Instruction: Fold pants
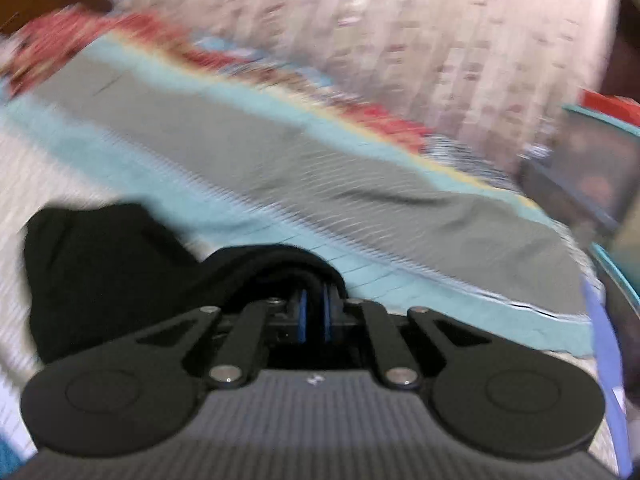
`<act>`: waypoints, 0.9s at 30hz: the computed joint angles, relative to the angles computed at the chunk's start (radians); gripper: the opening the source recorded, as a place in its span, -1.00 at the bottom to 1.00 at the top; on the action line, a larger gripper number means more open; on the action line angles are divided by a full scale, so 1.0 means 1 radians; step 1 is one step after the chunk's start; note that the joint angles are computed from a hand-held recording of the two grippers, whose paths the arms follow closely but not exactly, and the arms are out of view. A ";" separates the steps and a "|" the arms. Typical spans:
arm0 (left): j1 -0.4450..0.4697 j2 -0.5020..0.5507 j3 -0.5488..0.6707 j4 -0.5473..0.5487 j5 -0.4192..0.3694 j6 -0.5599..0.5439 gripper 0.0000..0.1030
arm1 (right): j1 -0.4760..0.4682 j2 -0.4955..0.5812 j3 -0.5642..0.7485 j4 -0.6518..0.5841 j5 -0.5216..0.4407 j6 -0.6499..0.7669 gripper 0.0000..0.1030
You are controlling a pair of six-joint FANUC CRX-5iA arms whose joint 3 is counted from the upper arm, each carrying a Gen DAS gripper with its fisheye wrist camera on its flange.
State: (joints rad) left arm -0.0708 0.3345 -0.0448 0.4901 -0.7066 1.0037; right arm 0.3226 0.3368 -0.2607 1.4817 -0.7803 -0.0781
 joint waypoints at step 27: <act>-0.097 0.429 0.535 0.053 -0.114 0.335 -0.64 | -0.171 -0.201 -0.269 -0.443 0.184 -0.470 0.10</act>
